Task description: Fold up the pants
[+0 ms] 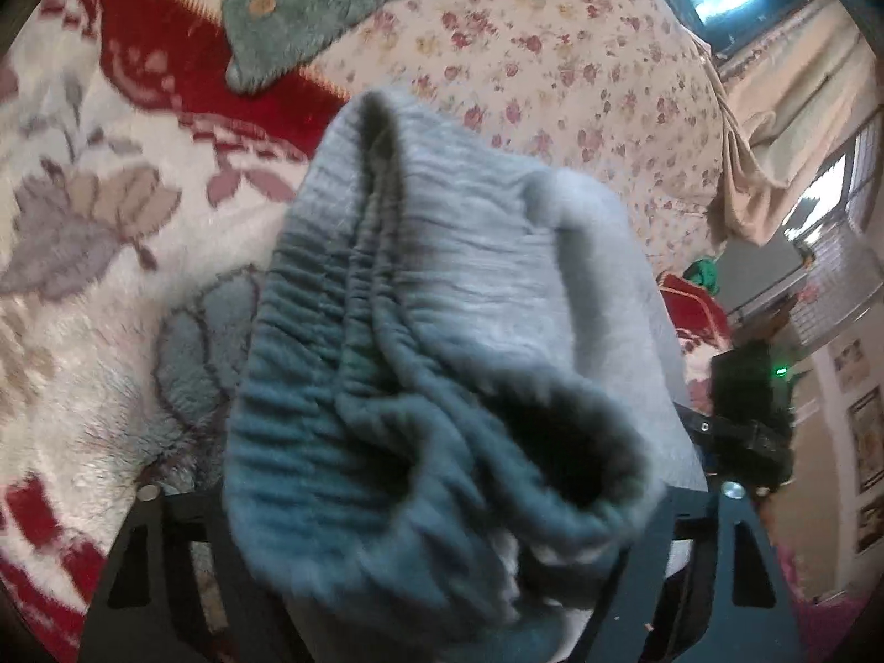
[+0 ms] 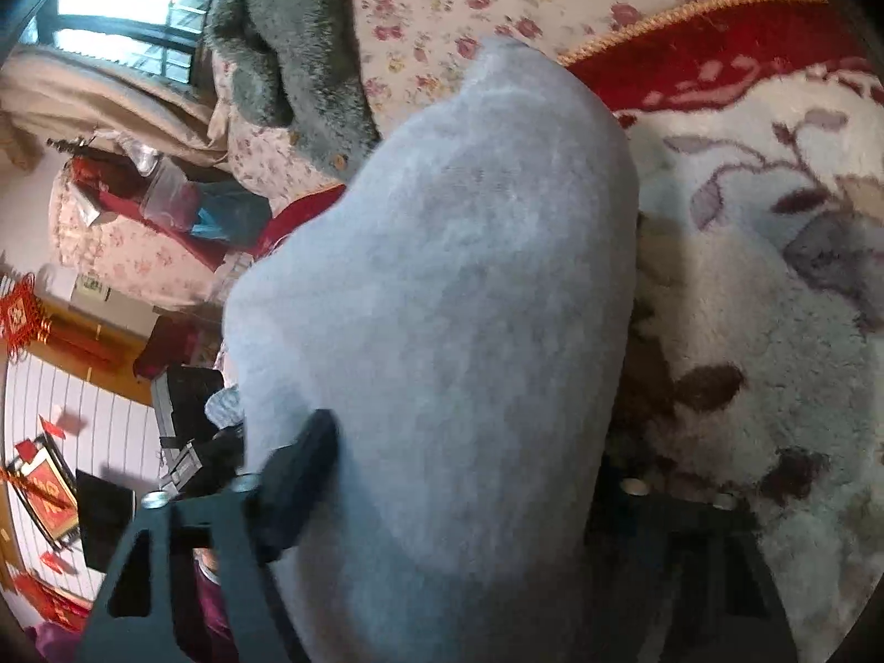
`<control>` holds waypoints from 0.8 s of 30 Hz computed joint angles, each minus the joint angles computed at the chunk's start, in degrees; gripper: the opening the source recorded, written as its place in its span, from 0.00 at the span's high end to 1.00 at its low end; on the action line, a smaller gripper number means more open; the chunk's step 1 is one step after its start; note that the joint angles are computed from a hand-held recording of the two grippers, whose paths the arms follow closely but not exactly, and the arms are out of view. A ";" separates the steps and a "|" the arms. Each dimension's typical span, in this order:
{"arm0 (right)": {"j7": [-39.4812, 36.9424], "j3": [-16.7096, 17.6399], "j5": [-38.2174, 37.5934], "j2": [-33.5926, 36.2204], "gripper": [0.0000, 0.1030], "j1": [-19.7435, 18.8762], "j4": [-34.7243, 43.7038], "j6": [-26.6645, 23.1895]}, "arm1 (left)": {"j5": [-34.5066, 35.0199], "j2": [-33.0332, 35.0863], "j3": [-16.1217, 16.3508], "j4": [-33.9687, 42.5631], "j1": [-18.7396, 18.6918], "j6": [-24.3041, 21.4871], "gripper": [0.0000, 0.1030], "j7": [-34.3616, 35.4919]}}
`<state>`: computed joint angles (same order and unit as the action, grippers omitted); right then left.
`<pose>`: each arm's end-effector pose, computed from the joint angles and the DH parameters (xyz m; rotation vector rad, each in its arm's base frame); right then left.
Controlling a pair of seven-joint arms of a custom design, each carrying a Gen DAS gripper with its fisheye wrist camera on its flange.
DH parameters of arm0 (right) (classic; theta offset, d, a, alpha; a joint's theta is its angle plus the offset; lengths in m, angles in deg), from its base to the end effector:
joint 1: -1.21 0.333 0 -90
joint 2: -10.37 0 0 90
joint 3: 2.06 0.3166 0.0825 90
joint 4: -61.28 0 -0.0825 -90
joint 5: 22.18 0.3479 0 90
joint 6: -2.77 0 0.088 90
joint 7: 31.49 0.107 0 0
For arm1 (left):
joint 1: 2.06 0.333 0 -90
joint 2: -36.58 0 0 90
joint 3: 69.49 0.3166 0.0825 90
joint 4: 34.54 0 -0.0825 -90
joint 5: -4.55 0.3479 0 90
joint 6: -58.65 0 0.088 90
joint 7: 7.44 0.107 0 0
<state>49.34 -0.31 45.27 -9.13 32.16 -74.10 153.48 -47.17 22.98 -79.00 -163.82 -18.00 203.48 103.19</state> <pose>0.3884 0.2240 0.5304 -1.4256 1.6759 0.4911 0.4372 -0.2051 0.5282 1.7623 -2.1253 1.1498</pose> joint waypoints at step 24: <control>19.00 -10.52 -31.69 -28.03 0.46 -7.91 -13.03 -6.10 | 14.97 13.85 -10.28 19.89 -10.60 8.29 0.34 -16.98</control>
